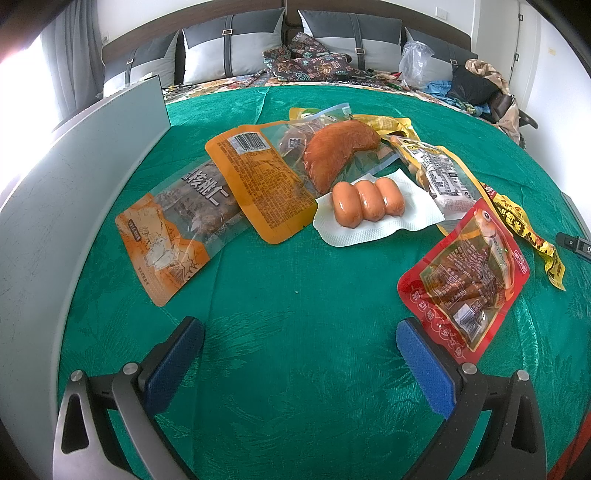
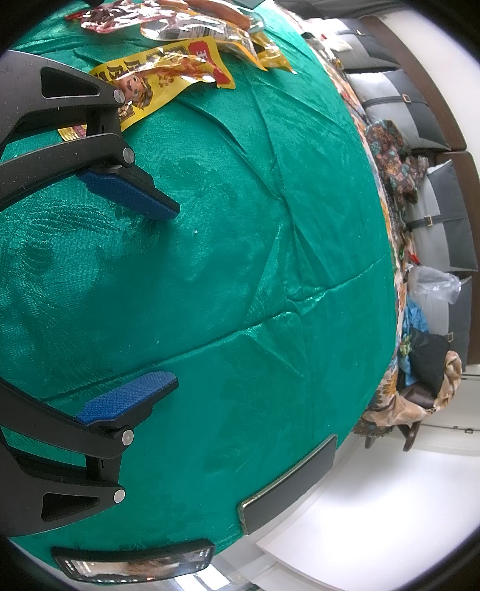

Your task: Organize snacks

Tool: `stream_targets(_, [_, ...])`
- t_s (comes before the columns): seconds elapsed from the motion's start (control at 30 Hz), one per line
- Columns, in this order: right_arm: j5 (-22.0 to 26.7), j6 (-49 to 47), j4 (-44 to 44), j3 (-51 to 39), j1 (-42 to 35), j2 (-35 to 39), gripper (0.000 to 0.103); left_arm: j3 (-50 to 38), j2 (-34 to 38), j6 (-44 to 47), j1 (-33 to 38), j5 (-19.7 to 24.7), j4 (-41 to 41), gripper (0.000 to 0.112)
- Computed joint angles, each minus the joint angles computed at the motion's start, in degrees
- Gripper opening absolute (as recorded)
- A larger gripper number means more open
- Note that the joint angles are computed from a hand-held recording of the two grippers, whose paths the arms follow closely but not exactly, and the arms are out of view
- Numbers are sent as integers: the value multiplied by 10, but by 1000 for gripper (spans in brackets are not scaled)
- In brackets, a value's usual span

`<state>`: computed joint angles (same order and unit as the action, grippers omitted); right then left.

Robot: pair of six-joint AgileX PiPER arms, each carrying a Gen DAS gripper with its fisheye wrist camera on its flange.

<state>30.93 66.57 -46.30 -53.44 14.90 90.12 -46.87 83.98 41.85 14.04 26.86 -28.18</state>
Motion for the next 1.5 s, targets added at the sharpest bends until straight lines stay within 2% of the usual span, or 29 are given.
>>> stream_targets(0.67, [-1, -1, 0, 0, -1, 0, 87, -2, -2, -1, 0, 6, 6, 103])
stream_targets(0.7, [-1, -1, 0, 1, 0, 0, 87, -15, 4, 3, 4, 31, 13, 103])
stream_targets(0.73, [-1, -1, 0, 1, -1, 0, 87, -37, 9, 11, 14, 78, 20, 103])
stream_targets(0.77, [-1, -1, 0, 1, -1, 0, 87, -48, 11, 24, 25, 105, 12, 102])
stream_targets(0.83, [-1, -1, 0, 1, -1, 0, 87, -86, 8, 82, 75, 193, -28, 102])
stream_targets(0.93, [-1, -2, 1, 1, -1, -1, 87, -164, 23, 101, 105, 262, -33, 102])
stream_targets(1.0, [-1, -2, 0, 1, -1, -1, 87, -225, 49, 80, 95, 282, -11, 102])
stream_targets(1.17, [-1, -3, 1, 1, -2, -1, 87, -413, 163, -8, 15, 310, 63, 102])
stream_targets(1.23, [-1, -3, 1, 1, -2, -1, 87, -469, 210, -34, -51, 284, 129, 102])
stream_targets(1.3, [-2, -3, 1, 1, -2, -1, 87, -531, 267, -87, -99, 283, 202, 102])
stream_targets(1.33, [-2, -3, 1, 1, -2, -1, 87, -570, 299, -114, -114, 308, 231, 102])
stream_targets(1.37, [-2, -3, 1, 1, -2, -1, 87, -626, 340, -133, -123, 356, 249, 102])
stream_targets(1.4, [-2, -3, 1, 1, -2, -1, 87, -666, 373, -147, -129, 396, 258, 89])
stream_targets(1.43, [-1, -3, 1, 1, -1, -1, 87, -683, 388, -164, -136, 416, 278, 80])
stream_targets(1.47, [-1, -3, 1, 1, -2, -1, 87, -677, 382, -163, -137, 416, 280, 72])
stream_targets(1.5, [-2, -4, 1, 1, -2, -1, 87, -649, 358, -156, -135, 394, 272, 58])
